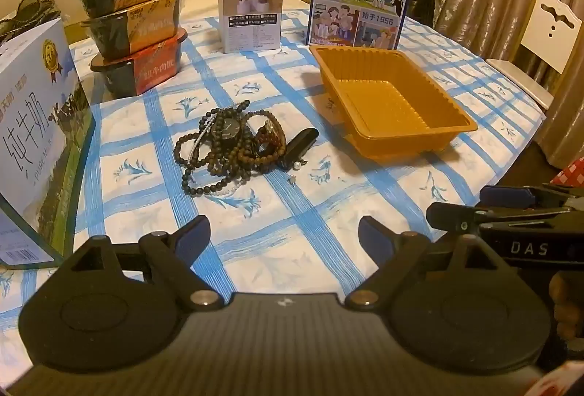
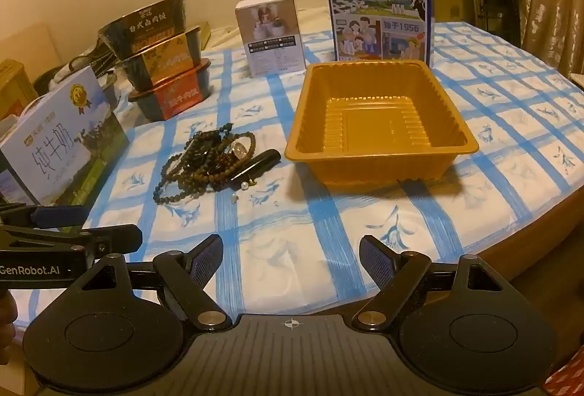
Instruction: Organize jewelry
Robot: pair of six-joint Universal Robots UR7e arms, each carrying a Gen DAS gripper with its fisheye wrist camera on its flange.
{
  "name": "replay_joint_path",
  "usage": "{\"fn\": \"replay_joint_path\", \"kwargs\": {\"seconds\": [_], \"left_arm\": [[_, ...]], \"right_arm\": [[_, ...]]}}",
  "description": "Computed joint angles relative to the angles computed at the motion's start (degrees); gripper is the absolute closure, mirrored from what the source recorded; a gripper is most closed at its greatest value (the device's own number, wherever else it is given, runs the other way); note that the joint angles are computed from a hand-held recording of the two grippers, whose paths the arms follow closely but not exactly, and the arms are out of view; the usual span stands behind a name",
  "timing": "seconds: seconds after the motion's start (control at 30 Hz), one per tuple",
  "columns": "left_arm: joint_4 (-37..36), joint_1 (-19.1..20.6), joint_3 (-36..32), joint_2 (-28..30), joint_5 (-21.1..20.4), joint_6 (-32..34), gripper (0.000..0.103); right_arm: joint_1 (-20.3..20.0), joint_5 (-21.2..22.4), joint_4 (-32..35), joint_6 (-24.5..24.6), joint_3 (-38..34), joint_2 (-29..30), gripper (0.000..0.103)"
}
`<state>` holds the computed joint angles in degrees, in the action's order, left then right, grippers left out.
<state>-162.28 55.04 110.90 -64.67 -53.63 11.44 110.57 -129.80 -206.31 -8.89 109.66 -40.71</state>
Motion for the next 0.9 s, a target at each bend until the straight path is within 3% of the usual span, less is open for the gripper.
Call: {"fn": "replay_joint_path", "kwargs": {"seconds": [0.9], "left_arm": [[0.3,0.1,-0.1,0.4,0.2,-0.6,0.016]], "right_arm": [[-0.1,0.0,0.2,-0.1,-0.2,0.1,0.021]]}}
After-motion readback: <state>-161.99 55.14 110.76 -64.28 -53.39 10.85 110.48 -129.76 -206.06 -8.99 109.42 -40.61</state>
